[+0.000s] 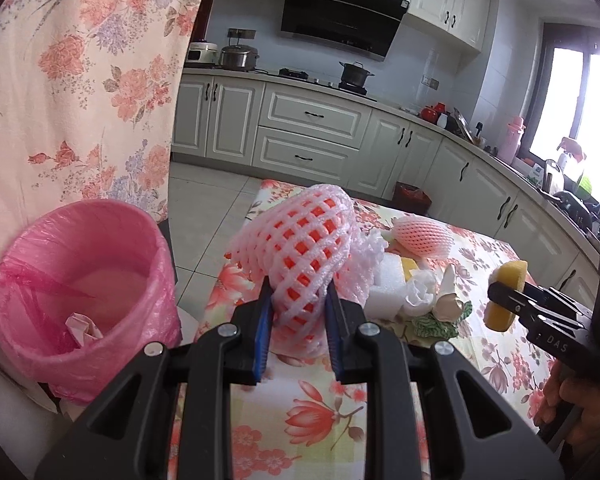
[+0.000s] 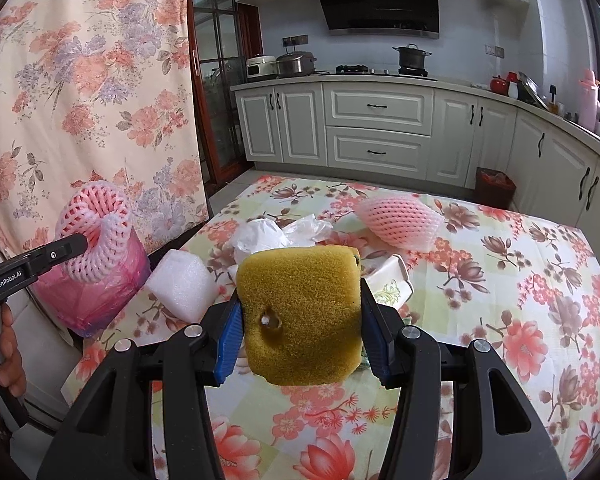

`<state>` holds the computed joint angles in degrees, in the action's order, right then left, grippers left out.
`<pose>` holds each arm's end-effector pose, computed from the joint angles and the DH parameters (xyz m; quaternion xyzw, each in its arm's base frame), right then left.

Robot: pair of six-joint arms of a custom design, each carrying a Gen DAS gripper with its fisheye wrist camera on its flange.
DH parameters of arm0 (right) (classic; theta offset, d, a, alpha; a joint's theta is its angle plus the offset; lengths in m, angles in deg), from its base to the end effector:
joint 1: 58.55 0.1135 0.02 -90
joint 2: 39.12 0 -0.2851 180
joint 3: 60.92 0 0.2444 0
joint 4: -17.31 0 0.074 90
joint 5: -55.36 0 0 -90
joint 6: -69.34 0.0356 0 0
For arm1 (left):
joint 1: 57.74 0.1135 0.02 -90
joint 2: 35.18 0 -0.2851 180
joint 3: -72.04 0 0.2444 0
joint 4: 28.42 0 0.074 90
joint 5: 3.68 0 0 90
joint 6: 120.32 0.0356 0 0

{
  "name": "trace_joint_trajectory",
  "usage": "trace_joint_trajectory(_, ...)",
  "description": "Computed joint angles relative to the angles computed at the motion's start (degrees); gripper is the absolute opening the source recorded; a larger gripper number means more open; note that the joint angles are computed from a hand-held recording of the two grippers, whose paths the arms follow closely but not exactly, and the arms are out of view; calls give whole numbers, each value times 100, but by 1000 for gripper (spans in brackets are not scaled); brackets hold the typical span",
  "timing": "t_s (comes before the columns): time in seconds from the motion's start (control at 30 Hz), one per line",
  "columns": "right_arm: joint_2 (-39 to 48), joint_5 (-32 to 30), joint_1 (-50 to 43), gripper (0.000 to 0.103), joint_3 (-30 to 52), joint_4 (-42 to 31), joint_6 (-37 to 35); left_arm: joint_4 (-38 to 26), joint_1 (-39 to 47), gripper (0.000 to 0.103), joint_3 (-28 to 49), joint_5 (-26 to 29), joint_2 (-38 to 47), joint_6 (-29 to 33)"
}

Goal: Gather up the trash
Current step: 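Carry the pink foam net and yellow sponge with both tools over the bin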

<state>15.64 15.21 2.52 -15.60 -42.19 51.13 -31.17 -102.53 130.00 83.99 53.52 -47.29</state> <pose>0.0874 0.1019 0.2158 0.1600 0.8805 -0.0138 0.4460 0.2246 -0.2209 0.2131 0.2024 0.8572 -0.2275 0.4154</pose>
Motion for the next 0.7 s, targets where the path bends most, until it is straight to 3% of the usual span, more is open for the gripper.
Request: trace_joint_trajectory(0.7, 1649, -756, -1000, 50, 1325, 2233, -2517, -94, 2261, 23, -459, 860, -811, 407)
